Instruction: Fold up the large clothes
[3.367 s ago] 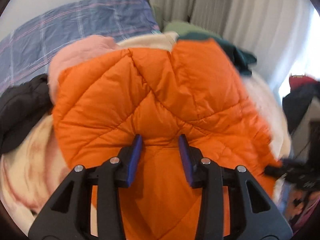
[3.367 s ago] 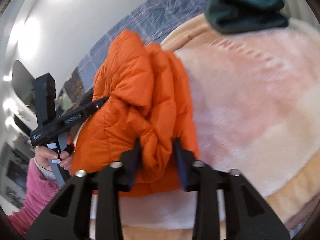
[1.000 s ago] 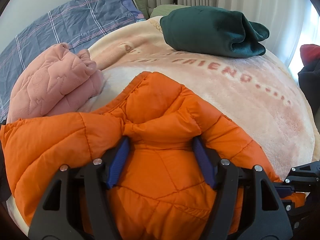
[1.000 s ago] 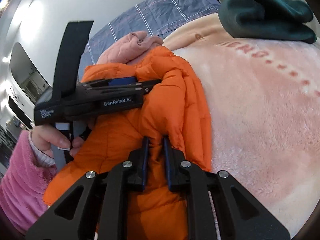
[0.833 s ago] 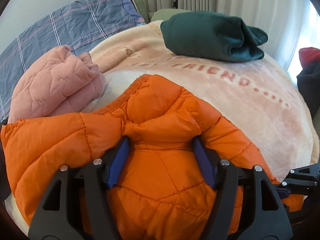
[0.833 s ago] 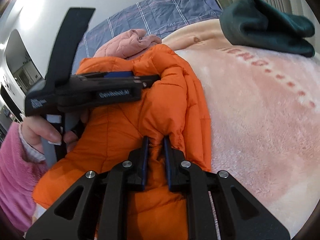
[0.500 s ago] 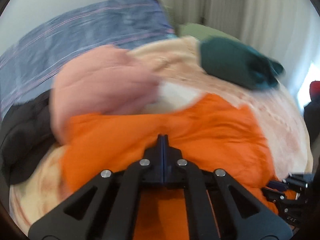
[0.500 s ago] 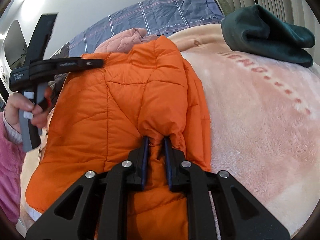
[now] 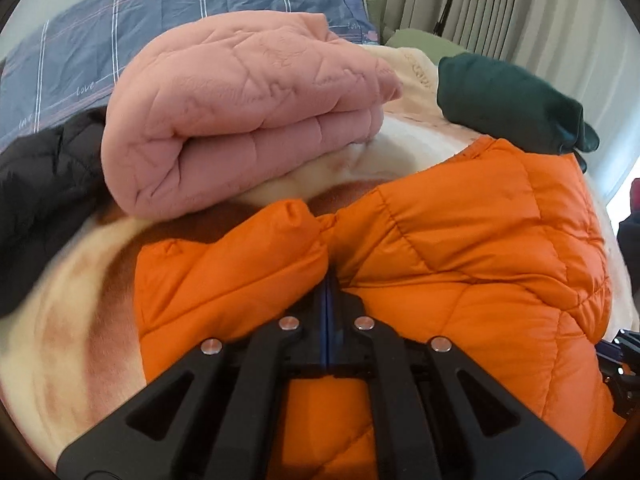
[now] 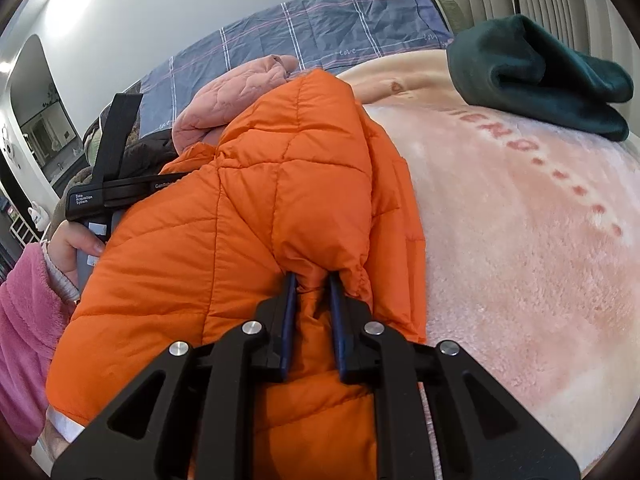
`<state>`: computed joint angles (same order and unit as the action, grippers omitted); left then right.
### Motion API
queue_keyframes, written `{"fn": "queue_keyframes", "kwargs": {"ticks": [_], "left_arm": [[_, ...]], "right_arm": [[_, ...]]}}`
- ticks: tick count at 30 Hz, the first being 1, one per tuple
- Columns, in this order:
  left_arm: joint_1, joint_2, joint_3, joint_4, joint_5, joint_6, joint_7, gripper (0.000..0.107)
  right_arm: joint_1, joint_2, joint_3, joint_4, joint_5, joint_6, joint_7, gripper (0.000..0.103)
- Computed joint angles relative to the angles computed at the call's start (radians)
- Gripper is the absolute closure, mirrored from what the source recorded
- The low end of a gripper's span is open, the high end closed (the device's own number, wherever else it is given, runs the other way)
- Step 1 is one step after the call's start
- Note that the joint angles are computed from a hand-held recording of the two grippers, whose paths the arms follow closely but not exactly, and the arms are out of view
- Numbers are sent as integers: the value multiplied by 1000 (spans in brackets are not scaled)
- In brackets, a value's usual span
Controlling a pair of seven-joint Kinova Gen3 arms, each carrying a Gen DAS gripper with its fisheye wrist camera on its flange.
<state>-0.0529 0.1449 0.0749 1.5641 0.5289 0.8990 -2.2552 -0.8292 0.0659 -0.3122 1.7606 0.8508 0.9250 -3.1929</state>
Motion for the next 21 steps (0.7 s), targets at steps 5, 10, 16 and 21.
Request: {"fn": "queue_keyframes", "kwargs": {"ticks": [5,10,16,21], "left_arm": [[25,-17,1,16,-38,-32,31,105],[13,-19,-3,20,-15,-24,16,105],[1,-18,-6,20,12,-12,-3,105],[-30,-14,-11,28,90,6,-58,105]], "right_arm": [[78,-10,-61,-119,-137,79,178,75],[58,-49,8,-235,-144,50,330,62],[96,147,47,-474,-117,86,467,61],[71,308,172,-528,-174,174,501,60]]}}
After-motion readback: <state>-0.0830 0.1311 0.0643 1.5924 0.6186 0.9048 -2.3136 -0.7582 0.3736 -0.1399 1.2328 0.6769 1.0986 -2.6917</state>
